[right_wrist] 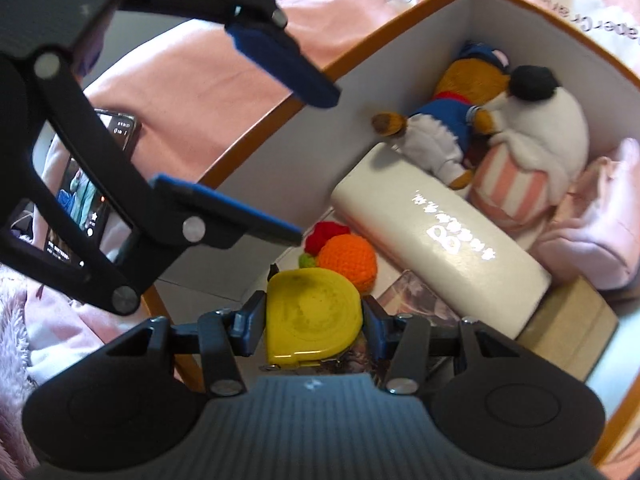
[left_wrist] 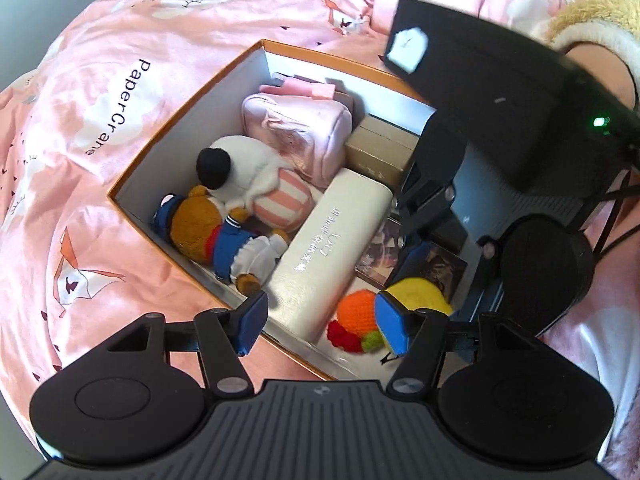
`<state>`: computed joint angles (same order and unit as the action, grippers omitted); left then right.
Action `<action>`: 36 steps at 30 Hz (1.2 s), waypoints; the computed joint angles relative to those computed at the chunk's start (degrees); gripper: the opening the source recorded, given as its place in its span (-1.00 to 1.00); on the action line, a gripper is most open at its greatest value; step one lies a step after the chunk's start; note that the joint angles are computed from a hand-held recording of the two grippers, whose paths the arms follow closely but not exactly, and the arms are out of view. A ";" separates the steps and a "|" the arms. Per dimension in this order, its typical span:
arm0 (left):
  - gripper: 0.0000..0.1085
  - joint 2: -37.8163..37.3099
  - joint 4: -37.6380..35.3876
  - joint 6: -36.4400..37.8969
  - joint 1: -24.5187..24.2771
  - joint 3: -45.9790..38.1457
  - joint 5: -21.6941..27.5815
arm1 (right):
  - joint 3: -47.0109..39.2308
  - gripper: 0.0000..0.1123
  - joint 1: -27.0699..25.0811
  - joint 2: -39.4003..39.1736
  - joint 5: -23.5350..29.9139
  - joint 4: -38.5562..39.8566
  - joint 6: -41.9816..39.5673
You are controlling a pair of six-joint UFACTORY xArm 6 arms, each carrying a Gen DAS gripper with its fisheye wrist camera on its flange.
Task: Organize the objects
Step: 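Lower the orange ball into the box with the left tool while the right lowers the tape measure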
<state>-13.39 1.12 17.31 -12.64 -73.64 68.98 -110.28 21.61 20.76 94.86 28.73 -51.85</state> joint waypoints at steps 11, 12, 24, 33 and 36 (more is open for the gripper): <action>0.29 0.48 1.70 1.99 -0.61 0.66 -0.41 | -6.26 -0.06 1.14 5.93 5.76 0.21 1.99; 0.29 0.60 1.67 2.05 -0.56 0.60 -0.37 | -6.08 -0.06 1.16 5.86 5.65 0.29 1.53; 0.26 2.31 3.94 0.25 -1.65 -0.61 0.75 | -5.73 0.00 0.12 5.28 5.28 0.89 -0.37; 0.26 0.16 2.96 -5.85 -1.71 -0.22 -1.31 | 1.60 -0.01 -3.74 -4.47 -3.40 1.22 -3.85; 0.26 -1.32 4.40 -11.23 -2.30 -0.24 -3.58 | 4.82 0.04 -5.23 -7.99 -8.62 1.44 -2.11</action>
